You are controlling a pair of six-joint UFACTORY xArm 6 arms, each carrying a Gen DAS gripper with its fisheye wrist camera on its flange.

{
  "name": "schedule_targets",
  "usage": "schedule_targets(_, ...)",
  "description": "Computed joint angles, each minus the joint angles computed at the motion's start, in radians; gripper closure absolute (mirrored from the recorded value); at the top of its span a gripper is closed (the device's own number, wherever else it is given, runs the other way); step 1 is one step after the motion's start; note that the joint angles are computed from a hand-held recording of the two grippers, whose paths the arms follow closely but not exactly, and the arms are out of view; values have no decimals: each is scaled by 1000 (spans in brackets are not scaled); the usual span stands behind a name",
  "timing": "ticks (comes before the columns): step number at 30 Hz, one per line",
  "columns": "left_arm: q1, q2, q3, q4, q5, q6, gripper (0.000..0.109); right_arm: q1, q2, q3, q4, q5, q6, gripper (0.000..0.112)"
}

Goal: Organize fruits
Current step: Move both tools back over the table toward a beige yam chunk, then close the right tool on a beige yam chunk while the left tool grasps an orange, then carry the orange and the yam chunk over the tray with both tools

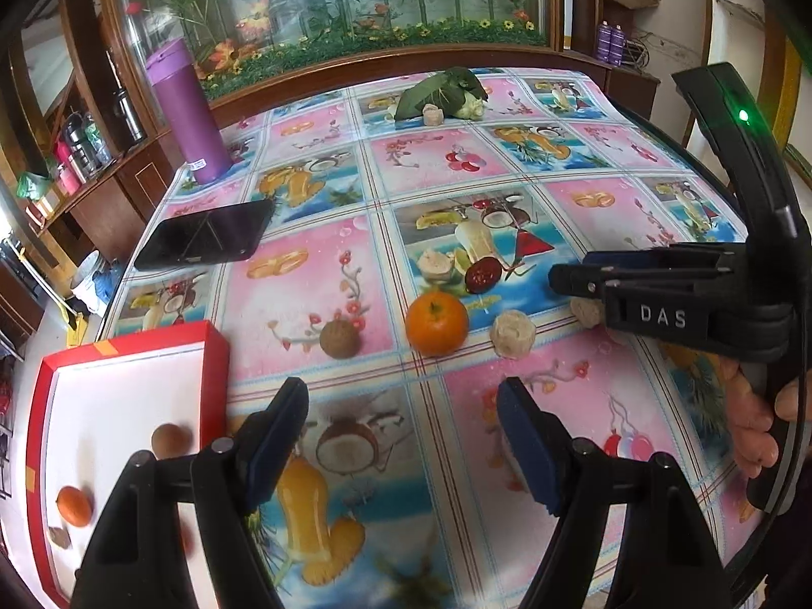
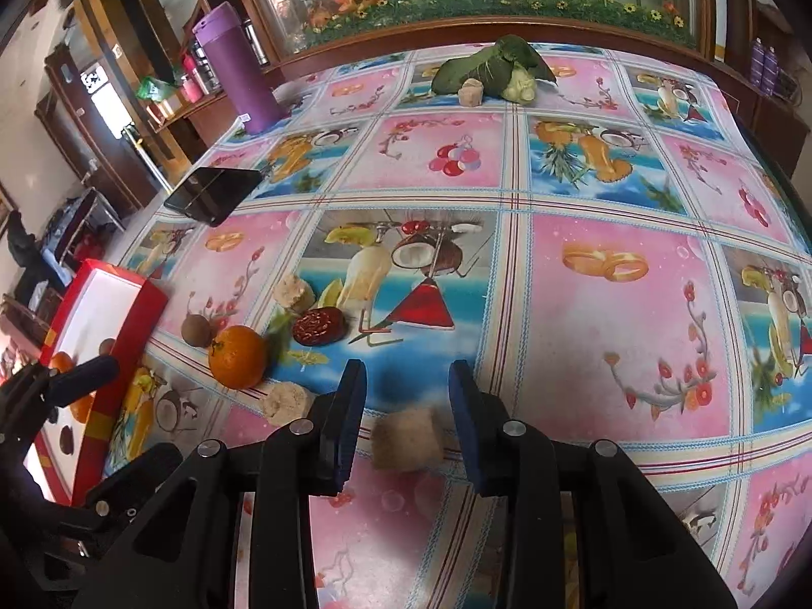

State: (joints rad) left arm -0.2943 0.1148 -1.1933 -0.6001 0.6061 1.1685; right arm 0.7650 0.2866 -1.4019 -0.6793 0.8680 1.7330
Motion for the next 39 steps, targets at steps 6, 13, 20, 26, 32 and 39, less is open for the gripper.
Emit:
schedule_targets(6,-13,53,-52,27,-3,-9,29,1,-41,50,43,-45,-57,79)
schedule_targets(13,-31,97,-101,52,6,-7,29,16,-35,34,99,-23,-134,79)
schedule_targets(20,-49,132,-134,76,23,20,36,23,-42,45,130,-22,-185,79)
schedule_targets(26,-49,166,-174,81,87,53,50,31,-27,27,107,3,-187,79)
schedule_targets(32,-35,197,-225,51,170,49,66,38,-14,7,89,36,-191,87)
schedule_targets(39,-38,189,-210,33,157,54,71,33,-28,29,82,15,-170,88)
